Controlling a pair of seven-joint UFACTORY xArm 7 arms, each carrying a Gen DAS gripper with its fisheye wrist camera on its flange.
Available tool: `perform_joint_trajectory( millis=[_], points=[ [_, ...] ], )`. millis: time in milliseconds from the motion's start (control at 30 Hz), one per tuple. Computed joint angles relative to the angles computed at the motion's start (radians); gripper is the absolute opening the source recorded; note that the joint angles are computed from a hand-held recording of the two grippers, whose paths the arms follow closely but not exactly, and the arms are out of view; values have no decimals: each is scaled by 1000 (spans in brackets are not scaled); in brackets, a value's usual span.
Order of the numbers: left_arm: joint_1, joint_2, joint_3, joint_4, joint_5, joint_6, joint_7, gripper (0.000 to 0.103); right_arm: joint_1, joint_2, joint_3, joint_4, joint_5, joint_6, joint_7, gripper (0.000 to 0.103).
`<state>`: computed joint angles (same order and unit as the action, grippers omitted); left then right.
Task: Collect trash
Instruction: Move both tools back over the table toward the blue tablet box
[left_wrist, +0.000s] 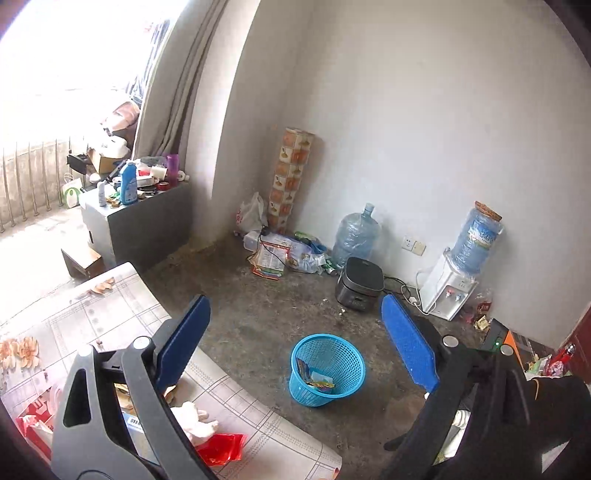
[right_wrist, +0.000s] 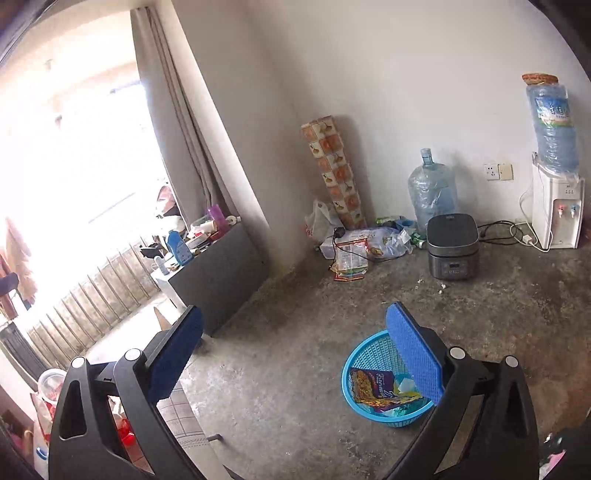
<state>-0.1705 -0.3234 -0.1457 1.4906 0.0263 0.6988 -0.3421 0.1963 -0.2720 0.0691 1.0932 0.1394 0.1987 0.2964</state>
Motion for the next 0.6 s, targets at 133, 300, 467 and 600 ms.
perform_joint_trajectory(
  millis=[133,300,467,600],
  points=[
    [71,-223,10,-182,70,29,-37,90,82,-43,-21,9,55,49,-98,96],
    [146,-452,38,-360,82,118,-49,90,238,-66,-77,36,232,140,-280,96],
    [187,-639,56,-523,67,178,-58,90,307,-25,-74,101,405,277,-411,96],
    [194,-749,62,-633,48,211,-57,90,308,20,-31,147,488,366,-439,96]
  ],
)
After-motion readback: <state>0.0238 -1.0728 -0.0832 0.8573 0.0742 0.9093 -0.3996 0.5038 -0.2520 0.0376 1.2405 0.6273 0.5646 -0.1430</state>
